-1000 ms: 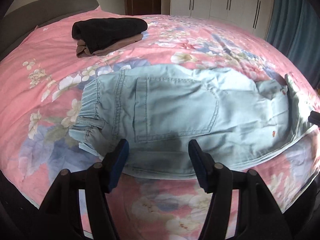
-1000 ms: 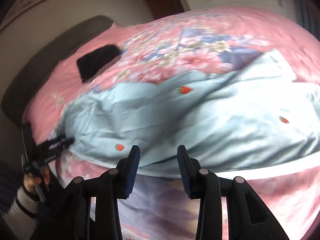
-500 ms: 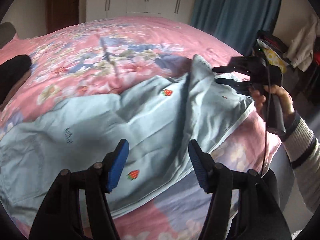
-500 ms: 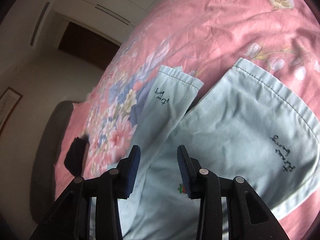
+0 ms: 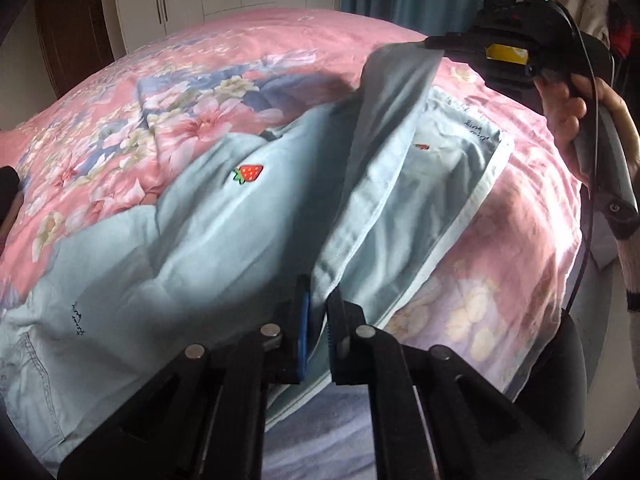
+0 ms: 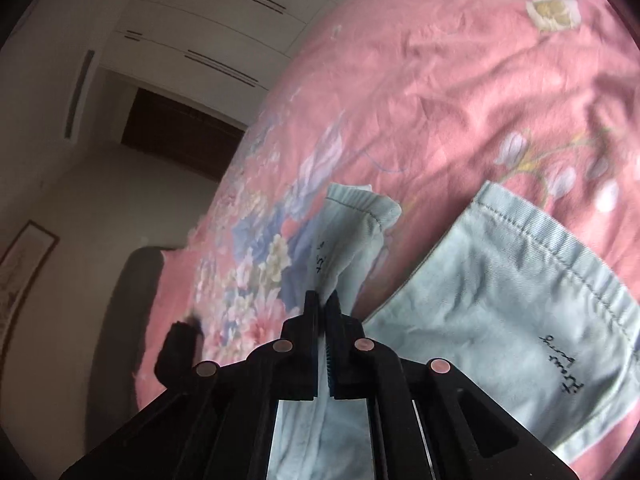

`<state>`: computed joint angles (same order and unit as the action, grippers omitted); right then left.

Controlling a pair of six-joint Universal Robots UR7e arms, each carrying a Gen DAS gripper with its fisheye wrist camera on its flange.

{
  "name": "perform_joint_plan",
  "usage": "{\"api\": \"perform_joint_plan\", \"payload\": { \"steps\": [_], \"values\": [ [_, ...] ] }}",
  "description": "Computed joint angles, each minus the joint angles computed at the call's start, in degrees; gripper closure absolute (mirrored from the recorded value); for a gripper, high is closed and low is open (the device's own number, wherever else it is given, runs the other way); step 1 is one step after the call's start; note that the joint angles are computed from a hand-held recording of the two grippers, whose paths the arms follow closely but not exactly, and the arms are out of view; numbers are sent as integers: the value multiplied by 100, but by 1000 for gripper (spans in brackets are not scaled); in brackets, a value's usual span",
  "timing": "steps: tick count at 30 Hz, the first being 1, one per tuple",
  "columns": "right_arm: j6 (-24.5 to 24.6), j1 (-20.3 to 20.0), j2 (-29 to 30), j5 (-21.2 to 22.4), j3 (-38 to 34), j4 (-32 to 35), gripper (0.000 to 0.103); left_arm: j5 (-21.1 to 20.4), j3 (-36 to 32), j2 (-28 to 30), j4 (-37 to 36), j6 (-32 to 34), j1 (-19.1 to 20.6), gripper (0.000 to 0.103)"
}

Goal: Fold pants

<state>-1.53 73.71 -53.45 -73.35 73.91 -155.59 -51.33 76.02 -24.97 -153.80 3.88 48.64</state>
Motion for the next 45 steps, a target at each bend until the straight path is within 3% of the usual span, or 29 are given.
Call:
{"api": "perform_joint_plan", "payload": {
  "steps": [5, 9, 11, 14, 17, 20, 21, 22, 23, 26, 29, 32, 34, 35, 36, 38, 41, 43, 45],
  "values": [
    [-222, -246, -962, -47, 1386, -996, 98, 9, 255, -139, -180, 391, -142, 95],
    [-201, -533, -1006, -566, 1645, -831, 98, 213, -20, 124, 409, 215, -92, 95],
    [-95, -683, -905, -562, 1584, -674, 98, 304, -53, 195, 496, 151, -79, 95],
    [325, -944, -879, 154, 1576, -638, 96, 284, -81, 171, 566, 2, -57, 92],
    [527, -1045, -846, 558, 1457, -781, 76, 278, -194, 191, 754, -97, -24, 92],
    [675, -1016, -678, 514, 1034, -400, 73, 298, -235, 214, 827, -188, -22, 92],
    [611, -979, -634, 416, 897, -230, 74, 309, -221, 211, 819, -194, -27, 92],
    [501, -918, -632, 231, 812, -125, 82, 315, -214, 210, 813, -196, -30, 92],
    [354, -841, -672, 23, 850, -227, 97, 313, -207, 207, 811, -204, -31, 92],
    [-92, -727, -815, -207, 1032, -573, 97, 308, -210, 206, 848, -263, -26, 92],
    [-166, -631, -653, -1235, 778, -239, 97, 299, -231, 205, 887, -251, -15, 91],
    [-60, -698, -688, -1152, 845, -355, 97, 266, -163, 114, 911, -426, -32, 88],
    [-286, -466, -675, -1960, 930, -954, 84, 149, 41, -61, 685, -541, -57, 80],
    [-554, -339, -635, -2444, 1001, -1485, 66, 57, 179, -172, 491, -575, -67, 69],
    [-803, -225, -605, -2688, 1072, -1970, 59, -29, 348, -297, 212, -605, -74, 56],
    [-1278, -123, -602, -2456, 1104, -2242, 59, -81, 587, -490, -234, -678, -83, 47],
    [-2129, 10, -501, -1857, 805, -1257, 59, -50, 729, -682, -579, -827, -13, 46],
    [-2231, 62, -228, -1263, 297, -77, 59, 303, 690, -706, -494, -1092, 63, 46],
    [-2099, 119, 109, -1068, -287, 865, 59, 494, 742, -793, -385, -1503, 214, 47]
  ]
}}
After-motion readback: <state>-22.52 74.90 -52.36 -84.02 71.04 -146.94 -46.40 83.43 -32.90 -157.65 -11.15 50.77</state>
